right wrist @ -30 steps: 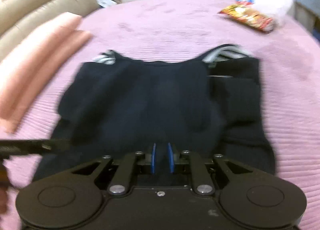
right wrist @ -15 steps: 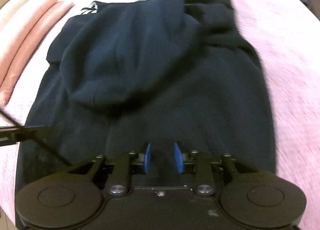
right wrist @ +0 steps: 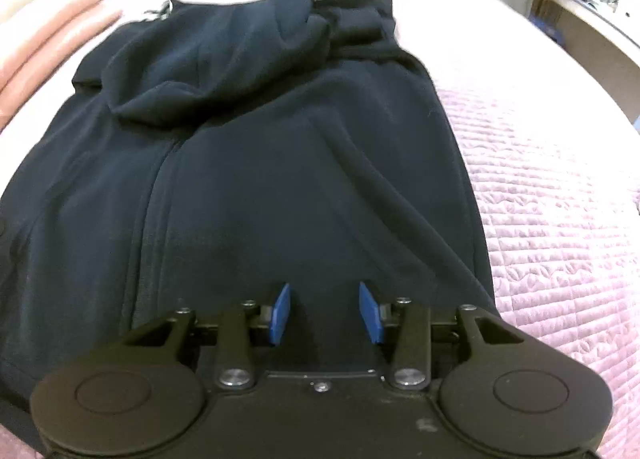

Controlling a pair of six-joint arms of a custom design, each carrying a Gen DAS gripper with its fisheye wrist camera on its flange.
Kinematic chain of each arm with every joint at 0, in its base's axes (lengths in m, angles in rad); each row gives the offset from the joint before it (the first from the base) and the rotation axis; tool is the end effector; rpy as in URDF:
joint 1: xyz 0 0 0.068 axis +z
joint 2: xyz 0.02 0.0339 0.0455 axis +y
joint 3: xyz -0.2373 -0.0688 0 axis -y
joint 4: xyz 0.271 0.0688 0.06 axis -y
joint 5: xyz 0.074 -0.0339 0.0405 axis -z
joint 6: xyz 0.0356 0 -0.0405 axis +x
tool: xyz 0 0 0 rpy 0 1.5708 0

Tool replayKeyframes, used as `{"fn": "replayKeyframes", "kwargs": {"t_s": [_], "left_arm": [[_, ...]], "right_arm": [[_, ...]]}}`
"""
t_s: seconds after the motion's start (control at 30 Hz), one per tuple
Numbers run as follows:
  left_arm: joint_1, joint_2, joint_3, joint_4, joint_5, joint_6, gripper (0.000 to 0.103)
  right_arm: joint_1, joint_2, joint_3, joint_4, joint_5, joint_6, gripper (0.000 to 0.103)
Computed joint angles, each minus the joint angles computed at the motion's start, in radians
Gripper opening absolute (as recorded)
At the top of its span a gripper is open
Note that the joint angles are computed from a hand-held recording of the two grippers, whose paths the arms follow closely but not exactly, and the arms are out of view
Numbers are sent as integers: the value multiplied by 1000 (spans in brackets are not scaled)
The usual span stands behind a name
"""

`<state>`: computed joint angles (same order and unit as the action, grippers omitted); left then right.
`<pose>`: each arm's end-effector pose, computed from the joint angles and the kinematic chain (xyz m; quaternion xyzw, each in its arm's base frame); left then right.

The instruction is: Fold large clothes

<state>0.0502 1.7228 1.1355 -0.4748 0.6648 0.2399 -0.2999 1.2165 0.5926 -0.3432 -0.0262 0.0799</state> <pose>0.3651 -0.0036 0.1587 0.1684 0.9030 -0.2781 0.2810 0.2438 -0.0744 0.1362 0.1764 0.9383 -0.0202 0.2968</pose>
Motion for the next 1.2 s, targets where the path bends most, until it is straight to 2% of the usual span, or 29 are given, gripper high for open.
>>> {"fn": "replayKeyframes", "kwargs": {"t_s": [0.13, 0.23, 0.27, 0.33, 0.43, 0.5, 0.53, 0.57, 0.73, 0.87, 0.93, 1.0, 1.07, 1.13, 1.17, 1.2], "left_arm": [[57, -152, -179, 117, 44, -21, 19], [131, -316, -310, 123, 82, -57, 22], [160, -385, -347, 86, 80, -50, 22], [199, -490, -373, -42, 36, 10, 22], [260, -561, -337, -268, 21, 146, 24], [286, -584, -313, -364, -3, 201, 32], [297, -597, -312, -384, -20, 214, 39], [313, -611, -314, -396, -28, 222, 41], [362, -592, -282, -479, -62, 223, 39], [382, -527, -242, -513, -28, 263, 40], [385, -484, -233, -493, 1, 241, 39], [413, -409, -210, -490, 89, 174, 39], [444, -327, -168, -510, 177, 133, 40], [445, -321, -170, -472, 179, 83, 42], [434, -327, -179, -437, 151, 57, 43], [419, -332, -188, -409, 121, 41, 44]], "right_arm": [[-67, -123, -107, 49, -68, 67, 50], [-117, -247, -148, -15, -110, 157, 50], [-145, -294, -157, -53, -143, 174, 51], [-195, -380, -148, -193, -180, 155, 64], [-287, -486, -108, -416, -219, 33, 72], [-374, -537, -92, -508, -259, -59, 76], [-418, -553, -88, -539, -282, -98, 76], [-465, -564, -85, -567, -301, -135, 76], [-642, -541, -67, -637, -329, -238, 77], [-748, -363, -12, -612, -431, -326, 77], [-749, -272, 28, -586, -464, -296, 77], [-755, -224, 64, -572, -502, -252, 77], [-756, -247, 65, -544, -543, -215, 77], [-724, -304, 32, -484, -526, -186, 77], [-698, -324, 12, -465, -500, -179, 72], [-677, -339, -9, -457, -485, -181, 53]]}}
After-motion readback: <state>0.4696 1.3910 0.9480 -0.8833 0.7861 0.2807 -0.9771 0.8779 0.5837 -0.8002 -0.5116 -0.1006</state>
